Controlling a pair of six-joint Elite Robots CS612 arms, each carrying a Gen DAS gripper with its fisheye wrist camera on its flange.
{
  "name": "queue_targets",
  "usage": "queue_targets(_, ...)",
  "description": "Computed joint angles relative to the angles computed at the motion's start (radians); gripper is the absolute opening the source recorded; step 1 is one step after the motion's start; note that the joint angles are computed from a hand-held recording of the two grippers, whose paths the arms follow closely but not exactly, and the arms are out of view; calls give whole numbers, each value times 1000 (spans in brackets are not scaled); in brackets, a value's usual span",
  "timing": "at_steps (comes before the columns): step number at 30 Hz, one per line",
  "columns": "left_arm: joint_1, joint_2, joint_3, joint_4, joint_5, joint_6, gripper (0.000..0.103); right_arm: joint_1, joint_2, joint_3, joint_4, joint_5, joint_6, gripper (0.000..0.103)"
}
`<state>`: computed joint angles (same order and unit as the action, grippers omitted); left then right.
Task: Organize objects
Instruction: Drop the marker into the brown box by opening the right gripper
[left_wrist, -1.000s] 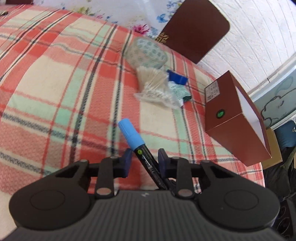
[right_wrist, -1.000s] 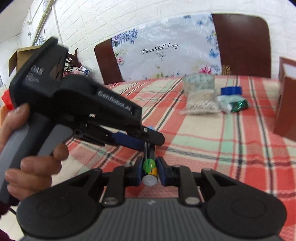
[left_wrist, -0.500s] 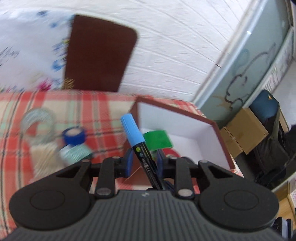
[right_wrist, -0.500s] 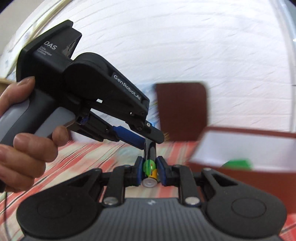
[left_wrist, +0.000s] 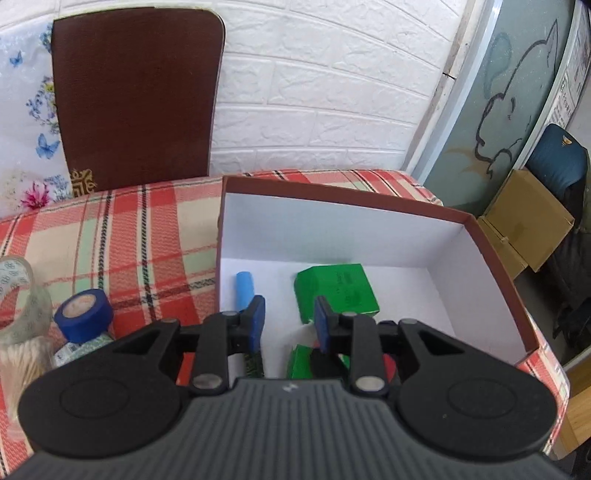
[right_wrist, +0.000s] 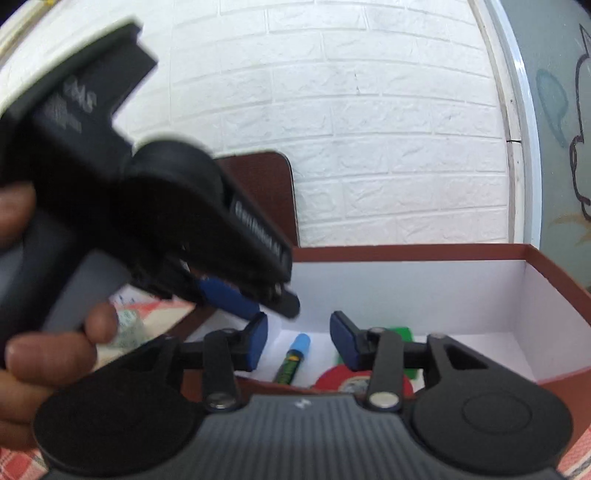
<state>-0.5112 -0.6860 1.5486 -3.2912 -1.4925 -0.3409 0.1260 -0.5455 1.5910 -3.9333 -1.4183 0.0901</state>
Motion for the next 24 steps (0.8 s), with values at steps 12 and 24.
queue_targets(12,-39,-63,186,-261,114,99,47,19,-26,131,-186,-71,22,49)
queue_targets(24,-26,-94,320,-166,308,18,49,59,-79,199,124,70,-22,50)
